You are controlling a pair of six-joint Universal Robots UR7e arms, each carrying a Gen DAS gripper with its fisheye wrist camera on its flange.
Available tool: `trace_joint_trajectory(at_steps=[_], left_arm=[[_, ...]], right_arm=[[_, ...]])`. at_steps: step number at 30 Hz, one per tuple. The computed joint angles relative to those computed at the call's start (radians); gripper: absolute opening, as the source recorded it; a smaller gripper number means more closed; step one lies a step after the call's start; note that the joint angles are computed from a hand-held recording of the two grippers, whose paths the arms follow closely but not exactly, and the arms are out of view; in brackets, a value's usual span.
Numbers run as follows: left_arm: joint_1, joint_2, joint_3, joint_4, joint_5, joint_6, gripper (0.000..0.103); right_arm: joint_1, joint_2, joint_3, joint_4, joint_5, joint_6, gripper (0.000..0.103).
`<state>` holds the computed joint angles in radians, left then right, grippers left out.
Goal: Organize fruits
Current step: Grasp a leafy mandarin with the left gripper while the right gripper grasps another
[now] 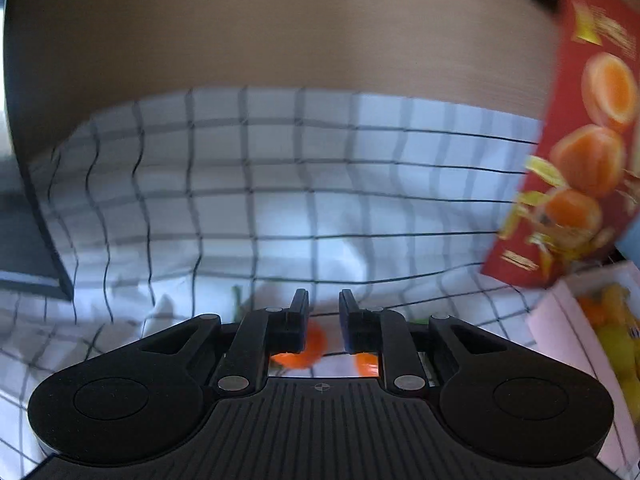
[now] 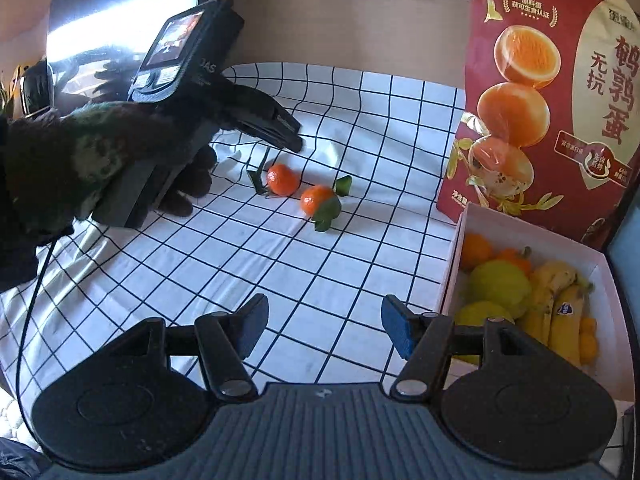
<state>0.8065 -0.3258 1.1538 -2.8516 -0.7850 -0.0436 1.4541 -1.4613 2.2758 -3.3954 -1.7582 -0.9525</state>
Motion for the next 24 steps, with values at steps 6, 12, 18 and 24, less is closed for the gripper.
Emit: trace_joint_trajectory(at_steps=[6,12,18,24], left_arm=[[0.023,0.022,-0.007,-0.014,0.071,0.078,0.022],[0.052,-0.096,0.153,-0.091,-0.076,-0.014,0.022],[0.066,-0.184,0.253,-0.088,-0.135,-0.073,0.022],[0.078,-0.182,0.229,-0.070,-0.178,-0.021,0.022]], right_arm=[[0.034,0.099,-0.095,-0.028,-0.037,0.065,0.063],[0.099,0.291,-0.259,-0.095,-0.171,0.124,0.063],[0.124,0.497,-0.447,-0.123,-0.214,0.086,0.063],[0.134,0.622,-0.592,-0.073,-0.267,0.103,0.063]])
